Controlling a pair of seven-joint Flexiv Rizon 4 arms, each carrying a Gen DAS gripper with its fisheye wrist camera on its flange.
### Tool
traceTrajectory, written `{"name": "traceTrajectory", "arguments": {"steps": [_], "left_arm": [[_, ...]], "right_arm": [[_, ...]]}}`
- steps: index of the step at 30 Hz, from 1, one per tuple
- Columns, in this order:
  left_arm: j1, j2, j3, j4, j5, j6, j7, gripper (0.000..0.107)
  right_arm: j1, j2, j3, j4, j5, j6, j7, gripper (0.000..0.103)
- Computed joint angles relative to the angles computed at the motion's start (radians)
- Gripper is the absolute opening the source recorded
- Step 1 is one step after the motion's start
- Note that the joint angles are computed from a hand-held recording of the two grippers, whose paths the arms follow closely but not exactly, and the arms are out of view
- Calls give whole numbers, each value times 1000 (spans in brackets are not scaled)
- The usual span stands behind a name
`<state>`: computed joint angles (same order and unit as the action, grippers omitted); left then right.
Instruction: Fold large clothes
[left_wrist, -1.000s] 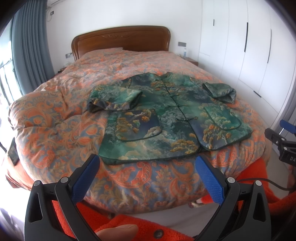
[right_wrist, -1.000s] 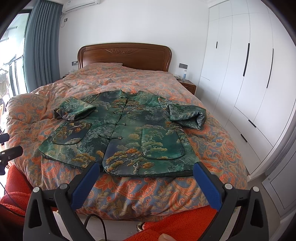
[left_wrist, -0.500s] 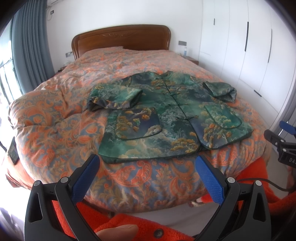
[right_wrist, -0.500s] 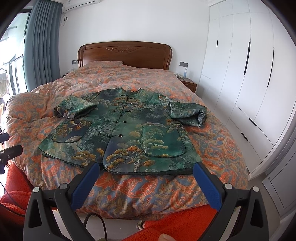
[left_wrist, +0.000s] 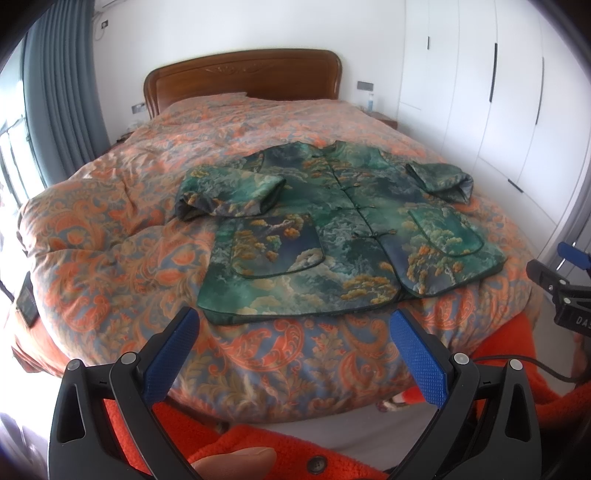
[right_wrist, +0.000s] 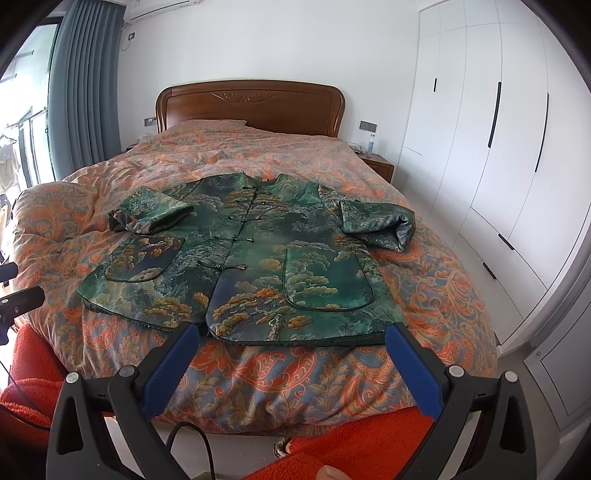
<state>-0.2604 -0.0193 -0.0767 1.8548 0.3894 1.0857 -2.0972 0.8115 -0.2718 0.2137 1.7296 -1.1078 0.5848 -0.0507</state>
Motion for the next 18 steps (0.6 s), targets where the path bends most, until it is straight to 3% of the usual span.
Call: {"name": "traceTrajectory", "arguments": {"steps": [18], "left_arm": [[1, 0, -1, -1, -2, -2, 1, 103]], "right_arm": [[-2, 0, 0, -2, 4, 1, -3, 103]]}}
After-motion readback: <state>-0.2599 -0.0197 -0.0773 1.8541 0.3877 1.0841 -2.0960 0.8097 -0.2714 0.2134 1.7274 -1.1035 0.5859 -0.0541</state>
